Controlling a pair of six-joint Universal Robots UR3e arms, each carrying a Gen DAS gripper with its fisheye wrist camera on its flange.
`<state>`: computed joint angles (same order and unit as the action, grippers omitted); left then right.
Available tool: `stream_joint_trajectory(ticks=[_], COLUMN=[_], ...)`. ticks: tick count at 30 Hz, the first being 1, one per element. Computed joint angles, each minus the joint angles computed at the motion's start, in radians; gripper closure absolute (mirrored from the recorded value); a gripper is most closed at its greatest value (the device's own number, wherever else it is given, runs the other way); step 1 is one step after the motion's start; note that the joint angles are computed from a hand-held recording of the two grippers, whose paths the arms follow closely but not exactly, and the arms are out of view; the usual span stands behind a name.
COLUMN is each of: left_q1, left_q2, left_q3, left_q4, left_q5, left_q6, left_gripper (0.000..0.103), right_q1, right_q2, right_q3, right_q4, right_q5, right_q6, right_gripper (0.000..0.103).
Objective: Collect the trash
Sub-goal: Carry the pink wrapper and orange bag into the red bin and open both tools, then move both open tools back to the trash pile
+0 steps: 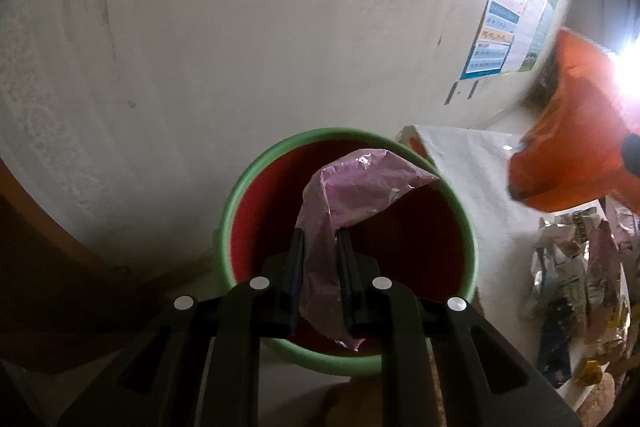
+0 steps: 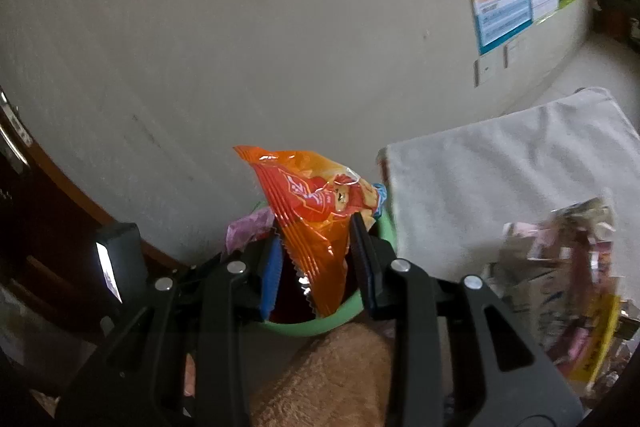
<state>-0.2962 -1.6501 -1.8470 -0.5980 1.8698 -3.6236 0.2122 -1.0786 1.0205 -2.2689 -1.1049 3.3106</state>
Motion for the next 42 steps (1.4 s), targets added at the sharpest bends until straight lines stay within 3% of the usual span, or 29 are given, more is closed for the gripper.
stream_joint_trajectory(ticks=[5,8,9,10,12,17,20,26,32,37,42], left_q1=[0.026,0.024,0.024,0.028,0.034,0.025,0.01,-0.056,-0.129,-0.215,-0.316], left_q2=[0.012,0.009,0.001,0.007,0.02,0.02,0.015,-0.019,-0.094,-0.2,-0.331], left_q3=[-0.015,-0.013,-0.003,-0.01,-0.029,-0.015,0.004,0.094,0.232,0.371,0.514], left_q4=[-0.022,-0.041,-0.053,-0.05,-0.042,-0.059,-0.061,-0.085,-0.12,-0.167,-0.204], left_q5=[-0.003,0.02,0.03,0.028,0.026,0.034,0.035,0.043,0.002,-0.077,-0.146], left_q6=[0.005,-0.006,-0.015,-0.023,-0.025,-0.025,-0.022,-0.03,-0.027,-0.026,-0.005], left_gripper=[0.089,0.083,0.074,0.066,0.059,0.059,0.059,0.059,0.06,0.06,0.06], right_q1=[0.043,0.048,0.05,0.051,0.051,0.034,0.018,-0.054,-0.181,-0.36,-0.588], right_q2=[0.099,0.13,0.13,0.125,0.101,0.036,-0.011,-0.183,-0.407,-0.631,-0.815], right_q3=[-0.115,-0.14,-0.133,-0.117,-0.08,0.019,0.096,0.299,0.544,0.792,0.986], right_q4=[0.069,0.089,0.084,0.073,0.055,0.018,-0.018,-0.082,-0.129,-0.114,-0.057], right_q5=[0.012,0.035,0.035,0.03,0.023,0.022,0.005,-0.01,-0.09,-0.161,-0.124], right_q6=[0.015,0.025,0.029,0.032,0.03,0.026,0.009,-0.018,-0.087,-0.159,-0.228], right_gripper=[0.071,0.066,0.056,0.053,0.052,0.052,0.046,0.046,0.038,0.038,0.038])
